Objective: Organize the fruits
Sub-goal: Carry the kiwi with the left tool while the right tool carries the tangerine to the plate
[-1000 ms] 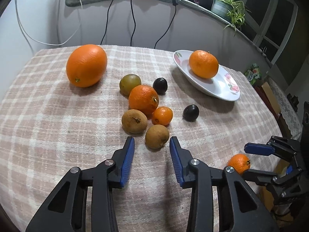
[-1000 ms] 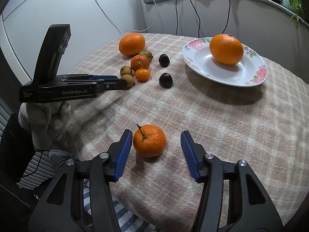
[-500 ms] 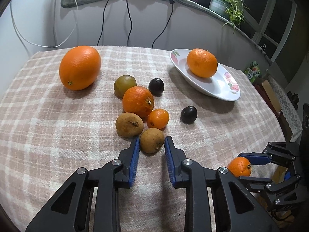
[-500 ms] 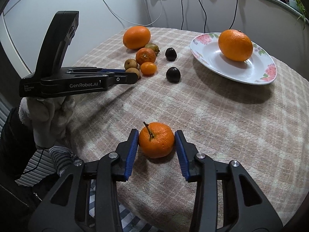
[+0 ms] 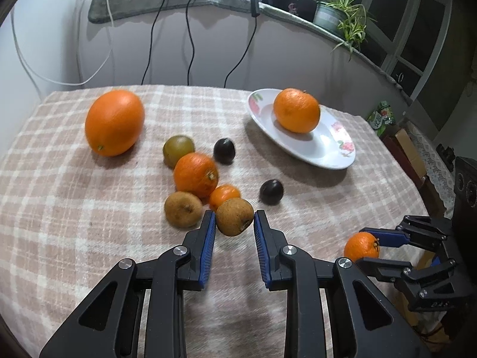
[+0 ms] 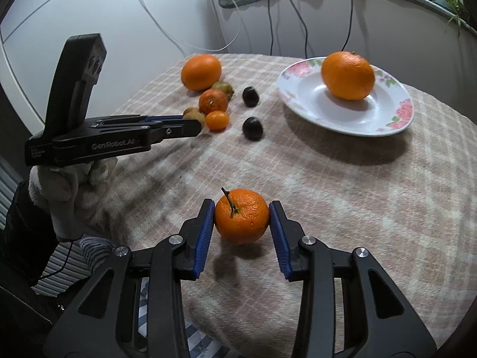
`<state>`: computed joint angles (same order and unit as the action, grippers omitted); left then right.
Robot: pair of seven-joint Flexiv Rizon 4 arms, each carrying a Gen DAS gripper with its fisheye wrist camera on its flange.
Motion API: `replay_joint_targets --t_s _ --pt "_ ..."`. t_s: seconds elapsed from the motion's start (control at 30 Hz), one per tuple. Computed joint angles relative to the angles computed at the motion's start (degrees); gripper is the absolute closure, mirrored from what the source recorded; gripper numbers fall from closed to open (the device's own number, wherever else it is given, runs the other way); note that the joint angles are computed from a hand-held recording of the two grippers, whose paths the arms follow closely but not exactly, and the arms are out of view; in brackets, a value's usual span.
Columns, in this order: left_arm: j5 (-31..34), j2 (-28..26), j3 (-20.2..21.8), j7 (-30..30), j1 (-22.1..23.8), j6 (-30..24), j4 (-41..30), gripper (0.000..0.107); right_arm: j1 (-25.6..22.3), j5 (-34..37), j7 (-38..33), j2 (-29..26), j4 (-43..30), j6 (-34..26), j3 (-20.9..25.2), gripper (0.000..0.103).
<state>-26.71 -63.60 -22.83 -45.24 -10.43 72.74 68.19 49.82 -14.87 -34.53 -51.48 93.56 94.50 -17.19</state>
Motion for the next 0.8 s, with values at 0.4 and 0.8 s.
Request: replay_joint_targets --t_s 0.4,0.8 --pt "-0.4 -2.2 -0.3 1.4 -2.5 -2.7 -6.3 0.082 4.2 4.2 1.8 1.0 3.6 2.0 -9.1 0.064" --pt "-0.1 -6.7 2.9 -0.2 -6.9 -8.3 -18.0 0.082 4.9 6.6 1.9 1.0 5.1 1.8 -14.4 0.064"
